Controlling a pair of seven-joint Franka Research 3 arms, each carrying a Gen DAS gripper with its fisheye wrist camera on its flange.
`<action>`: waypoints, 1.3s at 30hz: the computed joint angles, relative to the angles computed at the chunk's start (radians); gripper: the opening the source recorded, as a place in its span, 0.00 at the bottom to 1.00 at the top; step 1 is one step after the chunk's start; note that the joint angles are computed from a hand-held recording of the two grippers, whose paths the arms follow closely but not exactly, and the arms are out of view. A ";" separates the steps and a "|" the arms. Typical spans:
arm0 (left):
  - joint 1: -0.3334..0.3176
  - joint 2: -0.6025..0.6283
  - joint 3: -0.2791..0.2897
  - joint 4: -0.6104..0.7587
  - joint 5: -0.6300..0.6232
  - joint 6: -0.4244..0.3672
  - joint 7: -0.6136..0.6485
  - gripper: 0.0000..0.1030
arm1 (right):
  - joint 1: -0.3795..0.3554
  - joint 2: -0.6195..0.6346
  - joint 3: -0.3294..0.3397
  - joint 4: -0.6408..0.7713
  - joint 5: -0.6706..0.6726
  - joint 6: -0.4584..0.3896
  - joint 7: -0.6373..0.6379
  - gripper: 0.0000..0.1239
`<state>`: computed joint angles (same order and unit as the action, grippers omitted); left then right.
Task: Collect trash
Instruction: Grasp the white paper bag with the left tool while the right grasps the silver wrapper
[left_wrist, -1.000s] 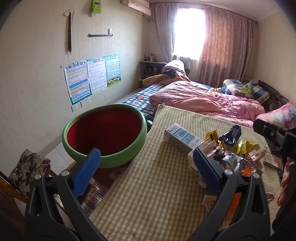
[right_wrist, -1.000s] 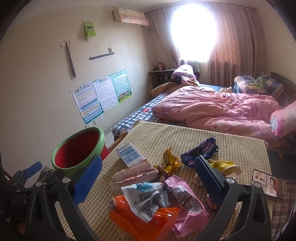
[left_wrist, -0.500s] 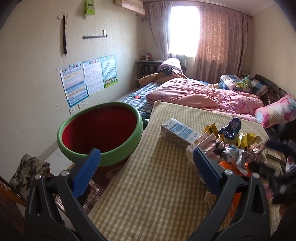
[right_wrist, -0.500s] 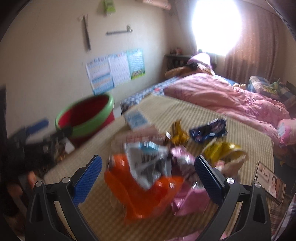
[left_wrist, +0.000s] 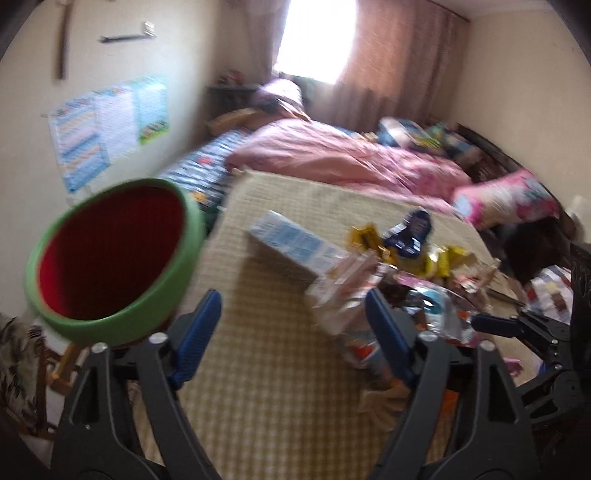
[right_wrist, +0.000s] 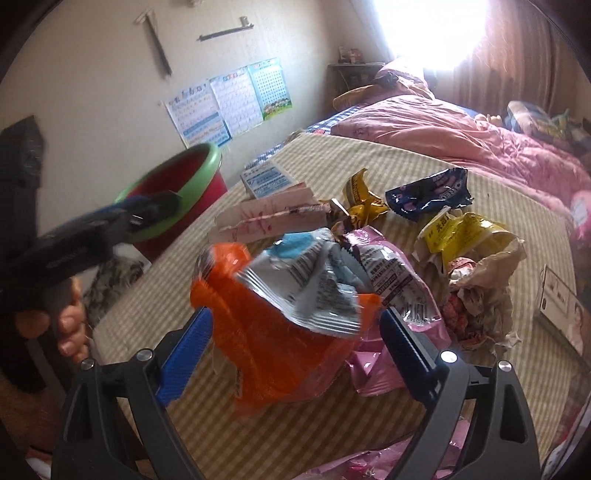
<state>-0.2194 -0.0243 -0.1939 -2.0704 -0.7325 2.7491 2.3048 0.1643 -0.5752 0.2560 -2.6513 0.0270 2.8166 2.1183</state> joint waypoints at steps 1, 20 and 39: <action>0.000 0.021 -0.001 0.026 0.015 -0.037 -0.010 0.64 | 0.007 -0.010 -0.010 -0.001 0.007 -0.007 -0.004 0.71; 0.063 0.089 -0.074 0.098 0.075 -0.181 -0.061 0.19 | 0.044 -0.001 -0.050 0.032 0.094 0.007 -0.067 0.58; 0.014 -0.068 0.048 -0.071 -0.048 -0.117 -0.086 0.18 | 0.023 0.181 -0.075 0.194 0.029 -0.107 -0.075 0.58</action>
